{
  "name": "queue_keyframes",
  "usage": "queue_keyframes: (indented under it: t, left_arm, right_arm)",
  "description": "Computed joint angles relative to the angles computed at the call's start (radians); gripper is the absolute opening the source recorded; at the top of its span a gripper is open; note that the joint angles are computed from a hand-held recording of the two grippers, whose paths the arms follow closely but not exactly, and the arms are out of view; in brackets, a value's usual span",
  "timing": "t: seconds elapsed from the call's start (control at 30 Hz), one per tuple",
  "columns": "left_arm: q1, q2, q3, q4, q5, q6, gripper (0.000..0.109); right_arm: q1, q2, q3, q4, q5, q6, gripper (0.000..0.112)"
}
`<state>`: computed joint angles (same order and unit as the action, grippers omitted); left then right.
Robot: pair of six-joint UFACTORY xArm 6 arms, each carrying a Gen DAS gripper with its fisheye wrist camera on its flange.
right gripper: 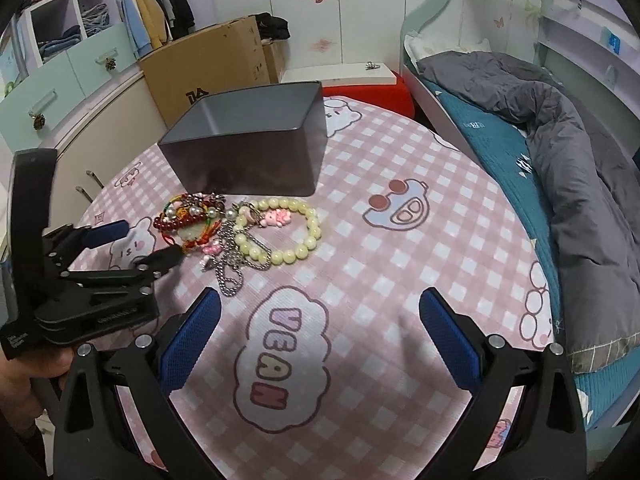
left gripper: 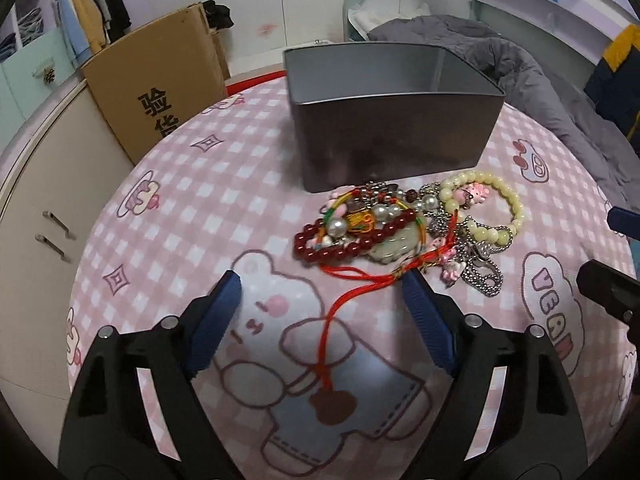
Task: Organize jewelry
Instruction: 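Close the left tool on the red cord pendant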
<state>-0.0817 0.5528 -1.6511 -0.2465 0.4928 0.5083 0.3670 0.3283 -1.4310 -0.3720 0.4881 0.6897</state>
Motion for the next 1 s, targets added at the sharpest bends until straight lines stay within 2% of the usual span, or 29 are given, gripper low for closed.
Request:
queue_keyframes:
  t: [0.1, 0.2, 0.23, 0.27, 0.3, 0.33, 0.37, 0.43, 0.53, 0.8, 1.0]
  left_arm:
    - [-0.008, 0.022, -0.023, 0.014, 0.010, -0.020, 0.082]
    - [-0.012, 0.028, -0.026, -0.040, -0.001, 0.011, 0.082]
    - [-0.011, 0.031, -0.030, -0.067, 0.001, 0.033, 0.078]
    - [-0.009, 0.033, -0.043, -0.135, 0.031, 0.089, 0.061]
    - [-0.008, 0.033, -0.045, -0.162, 0.031, 0.116, 0.053]
    - [-0.010, 0.030, -0.042, -0.179, 0.031, 0.138, 0.031]
    - [-0.010, 0.030, -0.046, -0.206, 0.043, 0.168, 0.018]
    - [-0.005, 0.034, -0.064, -0.262, 0.087, 0.202, 0.008]
    - [0.015, 0.029, -0.074, -0.351, 0.150, 0.240, 0.006]
    - [0.059, -0.088, 0.034, -0.455, 0.191, 0.330, 0.006]
    - [0.091, -0.183, 0.116, -0.509, 0.192, 0.395, 0.006]
  right_arm:
    - [0.000, 0.004, -0.003, 0.017, -0.005, -0.012, 0.096]
    - [0.001, 0.010, -0.008, 0.029, -0.005, -0.022, 0.096]
    - [0.001, 0.012, -0.010, 0.032, -0.004, -0.024, 0.096]
    - [0.000, 0.013, -0.010, 0.038, -0.006, -0.030, 0.096]
    - [-0.001, 0.015, -0.013, 0.040, -0.007, -0.032, 0.096]
    - [0.000, 0.016, -0.014, 0.039, -0.007, -0.030, 0.096]
    - [-0.001, 0.017, -0.014, 0.043, -0.008, -0.031, 0.096]
    - [-0.004, 0.018, -0.015, 0.052, -0.010, -0.034, 0.096]
    - [-0.006, 0.012, -0.011, 0.047, -0.010, -0.031, 0.096]
    - [-0.008, 0.005, -0.004, 0.057, -0.010, -0.036, 0.096]
    - [0.015, 0.036, -0.047, 0.116, -0.018, -0.113, 0.096]
